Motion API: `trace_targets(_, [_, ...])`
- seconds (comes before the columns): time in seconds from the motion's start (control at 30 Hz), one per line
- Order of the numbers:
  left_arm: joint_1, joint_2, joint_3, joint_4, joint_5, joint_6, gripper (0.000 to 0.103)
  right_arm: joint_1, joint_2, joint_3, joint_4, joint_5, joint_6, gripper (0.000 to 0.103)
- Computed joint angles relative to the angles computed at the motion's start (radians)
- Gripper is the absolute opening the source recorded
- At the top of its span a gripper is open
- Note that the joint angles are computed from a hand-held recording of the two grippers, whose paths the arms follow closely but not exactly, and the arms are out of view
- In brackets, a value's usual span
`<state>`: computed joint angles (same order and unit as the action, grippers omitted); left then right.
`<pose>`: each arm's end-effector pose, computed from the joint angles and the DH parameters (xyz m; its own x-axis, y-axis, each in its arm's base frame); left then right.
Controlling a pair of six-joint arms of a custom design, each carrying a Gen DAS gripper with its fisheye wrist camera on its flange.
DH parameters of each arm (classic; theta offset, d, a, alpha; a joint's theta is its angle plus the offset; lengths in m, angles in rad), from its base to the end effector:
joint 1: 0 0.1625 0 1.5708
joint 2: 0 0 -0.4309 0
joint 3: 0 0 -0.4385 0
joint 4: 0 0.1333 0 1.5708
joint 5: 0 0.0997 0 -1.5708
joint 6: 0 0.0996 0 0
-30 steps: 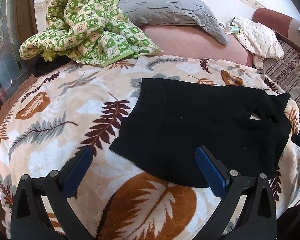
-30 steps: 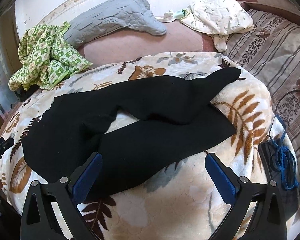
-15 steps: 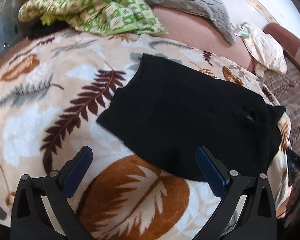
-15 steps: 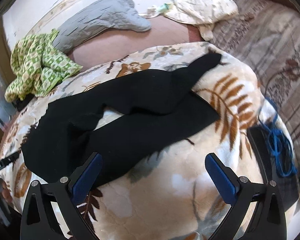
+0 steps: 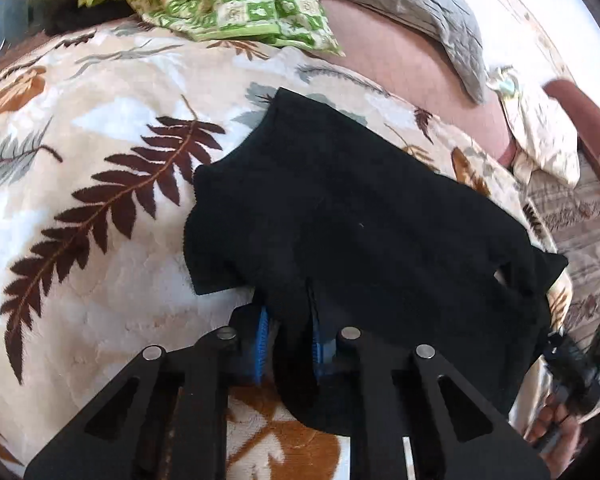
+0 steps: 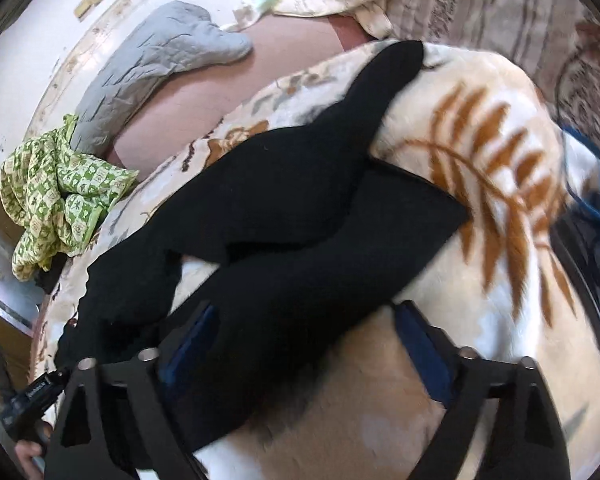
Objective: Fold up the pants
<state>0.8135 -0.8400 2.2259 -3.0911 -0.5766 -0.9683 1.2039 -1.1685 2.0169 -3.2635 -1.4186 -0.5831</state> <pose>-0.1683 -0.4936 0.0119 -0.8291 -0.4274 -0.3604 -0.0042 0.6494 -0.7604 -0.0762 -0.6119 0.2392 -0.9353 -0.1337 0.3275 -0.3315 0.6546 -0.6794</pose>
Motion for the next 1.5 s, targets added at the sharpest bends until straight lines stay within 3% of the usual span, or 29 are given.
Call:
trace_targets(0.03, [-0.005,-0.003,0.002,0.002,0.004,0.004,0.012,0.002,0.003,-0.006,0.023,0.002,-0.001,0.018])
trace_targets(0.07, [-0.014,-0.007,0.008,-0.001,0.013,0.004,0.012,0.001,0.0,-0.006,0.04,0.01,0.006,0.004])
trace_targets(0.23, [-0.086,-0.089,0.101,-0.032,0.059,-0.021,0.011,-0.024,-0.09,0.096,-0.017,0.078,-0.03,0.004])
trace_targets(0.3, [-0.12,-0.143,0.149,0.048,0.084,-0.094,0.011,-0.039,-0.144,0.153,-0.037,0.093,-0.064,0.004])
trace_targets(0.4, [-0.143,-0.196,0.198,0.144,0.055,-0.172,0.011,-0.075,-0.218,0.225,-0.021,0.102,-0.08,0.004])
trace_targets(0.43, [-0.148,-0.201,0.205,0.18,0.05,-0.198,0.011,-0.09,-0.23,0.24,-0.005,0.1,-0.09,0.005])
trace_targets(0.5, [-0.145,-0.19,0.207,0.246,0.032,-0.244,0.012,-0.089,-0.211,0.237,0.017,0.005,-0.105,0.019])
trace_targets(0.57, [-0.148,-0.186,0.213,0.284,0.015,-0.289,0.013,-0.083,-0.203,0.223,0.05,-0.087,-0.078,0.025])
trace_targets(0.6, [-0.16,-0.193,0.222,0.313,0.022,-0.324,0.016,-0.095,-0.22,0.23,0.057,-0.072,-0.067,0.025])
trace_targets(0.63, [-0.17,-0.202,0.228,0.343,0.032,-0.349,0.021,-0.106,-0.237,0.245,0.03,-0.055,-0.06,0.032])
trace_targets(0.67, [-0.184,-0.215,0.232,0.39,0.046,-0.387,0.023,-0.108,-0.247,0.264,-0.04,-0.069,-0.052,0.043])
trace_targets(0.73, [-0.206,-0.244,0.238,0.478,0.073,-0.466,0.026,-0.098,-0.247,0.285,-0.17,-0.127,-0.049,0.053])
trace_targets(0.8, [-0.224,-0.277,0.244,0.55,0.087,-0.532,0.028,-0.093,-0.247,0.294,-0.257,-0.138,-0.06,0.054])
trace_targets(0.87, [-0.238,-0.305,0.238,0.66,0.106,-0.614,0.028,-0.098,-0.264,0.291,-0.213,-0.076,-0.074,0.054])
trace_targets(0.93, [-0.252,-0.32,0.232,0.731,0.128,-0.657,0.034,-0.082,-0.25,0.27,-0.169,-0.076,-0.093,0.054])
trace_targets(1.03, [-0.251,-0.298,0.233,0.634,0.151,-0.592,0.055,-0.048,-0.195,0.231,-0.14,-0.113,-0.127,0.054])
trace_targets(1.07, [-0.248,-0.278,0.236,0.554,0.155,-0.536,0.057,-0.048,-0.179,0.223,-0.128,-0.114,-0.132,0.054])
trace_targets(1.13, [-0.228,-0.22,0.235,0.363,0.144,-0.385,0.076,-0.033,-0.135,0.195,-0.1,-0.15,-0.135,0.054])
trace_targets(1.17, [-0.211,-0.191,0.227,0.301,0.129,-0.326,0.081,-0.028,-0.119,0.188,-0.1,-0.169,-0.14,0.054])
trace_targets(1.3, [-0.117,-0.145,0.17,0.274,0.004,-0.226,0.081,0.002,-0.087,0.183,-0.143,-0.226,-0.186,0.064])
trace_targets(1.5, [-0.112,-0.191,0.146,0.311,0.026,-0.175,0.081,0.032,-0.128,0.191,-0.071,-0.071,-0.211,0.07])
